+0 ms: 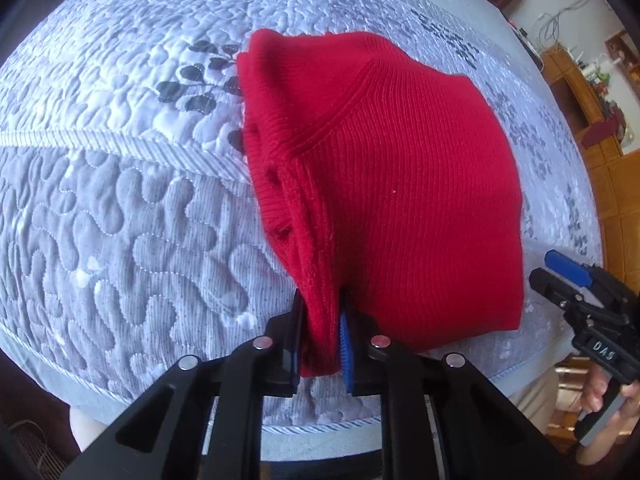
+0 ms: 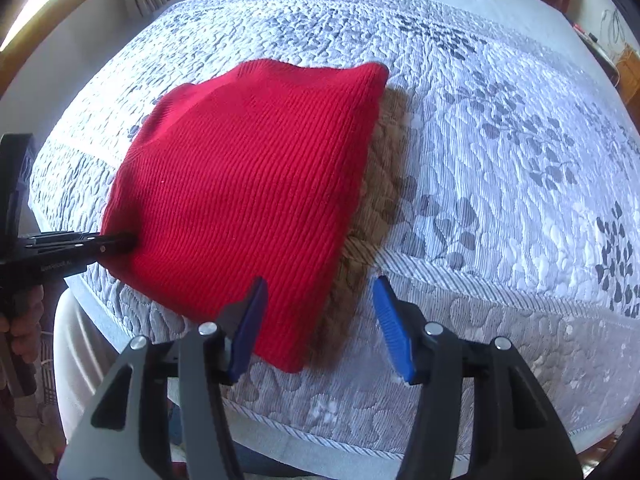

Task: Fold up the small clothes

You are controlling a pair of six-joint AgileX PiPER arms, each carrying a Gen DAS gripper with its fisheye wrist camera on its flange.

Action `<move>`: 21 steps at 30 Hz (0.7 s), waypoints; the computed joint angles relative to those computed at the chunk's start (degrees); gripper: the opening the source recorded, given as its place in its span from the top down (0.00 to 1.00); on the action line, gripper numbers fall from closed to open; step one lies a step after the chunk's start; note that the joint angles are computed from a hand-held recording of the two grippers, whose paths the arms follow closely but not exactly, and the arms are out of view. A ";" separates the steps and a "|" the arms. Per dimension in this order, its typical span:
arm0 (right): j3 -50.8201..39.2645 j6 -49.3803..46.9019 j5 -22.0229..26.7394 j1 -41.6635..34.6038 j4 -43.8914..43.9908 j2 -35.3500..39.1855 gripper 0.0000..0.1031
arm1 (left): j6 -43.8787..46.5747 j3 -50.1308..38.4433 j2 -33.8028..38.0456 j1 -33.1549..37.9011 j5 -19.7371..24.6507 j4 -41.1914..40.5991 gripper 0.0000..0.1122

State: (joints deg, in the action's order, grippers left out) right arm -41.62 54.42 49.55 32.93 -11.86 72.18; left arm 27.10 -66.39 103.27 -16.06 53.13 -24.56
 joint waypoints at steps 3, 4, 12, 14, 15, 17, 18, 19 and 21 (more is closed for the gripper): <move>1.74 -2.00 -2.07 -2.22 2.87 0.56 0.46 | -1.70 0.92 0.04 -1.82 -2.36 1.91 0.86; 2.27 -2.45 -2.47 -2.55 3.36 0.34 0.46 | -1.75 0.86 -0.29 -2.14 -2.37 2.54 0.85; 2.68 -5.12 -0.85 -7.14 3.95 -4.65 0.46 | -3.91 -3.73 -1.96 -0.90 -0.98 5.15 0.49; 2.69 -6.43 -0.52 -9.28 4.51 -5.47 0.46 | -4.59 -7.23 0.12 0.36 0.67 4.81 0.49; 2.75 -7.22 -0.48 -10.49 5.01 -5.90 0.46 | -4.72 -8.53 1.19 0.89 1.44 4.43 0.49; 2.94 -8.97 -0.83 -12.32 6.42 -6.45 0.46 | -5.17 -11.79 4.20 2.16 3.67 3.01 0.49; 3.29 -10.86 -1.59 -13.59 8.38 -6.81 0.46 | -5.03 -13.04 5.53 2.62 5.03 1.82 0.49; 3.88 -14.68 -2.73 -15.34 12.26 -7.08 0.46 | -5.34 -14.24 6.96 2.95 6.82 0.60 0.49; 4.92 -20.24 -4.10 -16.65 18.32 -7.03 0.46 | -4.99 -14.38 7.96 3.54 9.18 -1.61 0.49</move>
